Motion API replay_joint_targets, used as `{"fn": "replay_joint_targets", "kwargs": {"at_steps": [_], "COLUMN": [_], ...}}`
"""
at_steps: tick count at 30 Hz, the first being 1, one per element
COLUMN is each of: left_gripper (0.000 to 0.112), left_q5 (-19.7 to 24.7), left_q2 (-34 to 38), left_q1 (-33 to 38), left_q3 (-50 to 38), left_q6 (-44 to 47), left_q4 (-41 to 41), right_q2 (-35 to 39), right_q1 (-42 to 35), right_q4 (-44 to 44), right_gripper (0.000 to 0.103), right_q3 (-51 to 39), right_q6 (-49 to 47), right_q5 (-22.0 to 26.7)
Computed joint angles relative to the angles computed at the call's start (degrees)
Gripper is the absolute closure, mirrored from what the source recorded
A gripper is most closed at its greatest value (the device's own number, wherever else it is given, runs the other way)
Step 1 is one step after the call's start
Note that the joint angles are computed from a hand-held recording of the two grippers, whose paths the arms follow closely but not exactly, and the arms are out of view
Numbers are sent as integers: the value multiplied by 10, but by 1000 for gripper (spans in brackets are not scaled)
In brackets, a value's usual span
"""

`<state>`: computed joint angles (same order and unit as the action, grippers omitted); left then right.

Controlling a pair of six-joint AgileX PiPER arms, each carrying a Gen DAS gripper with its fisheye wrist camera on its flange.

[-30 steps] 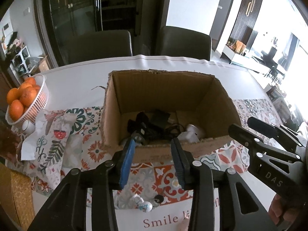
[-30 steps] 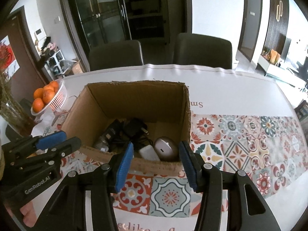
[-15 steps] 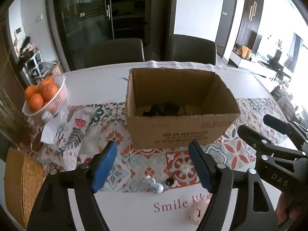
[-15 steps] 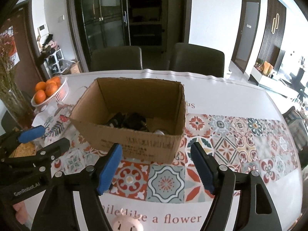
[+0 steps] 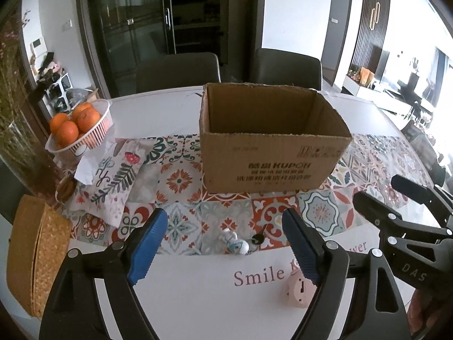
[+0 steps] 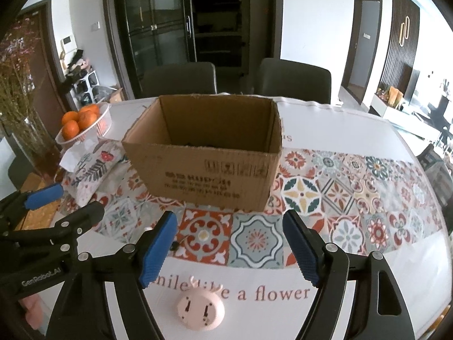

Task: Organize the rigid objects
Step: 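Move both tools back toward the figurine and pink device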

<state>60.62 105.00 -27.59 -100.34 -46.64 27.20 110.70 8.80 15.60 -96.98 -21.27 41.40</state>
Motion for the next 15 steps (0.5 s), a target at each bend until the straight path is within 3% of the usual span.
{"fn": "replay_joint_targets", "kwargs": {"at_steps": [15], "left_gripper": [28], "left_q5": [-46], "left_q2": [-56], "left_q1": [-35], "left_q3": [139], "left_q6": [-80], "left_q4": [43], "right_q2": [-54], "right_q1": [-3], "right_q4": [53], "right_gripper": [25], "right_q3": [145], "right_q6": [-54], "right_q5": [-50]}}
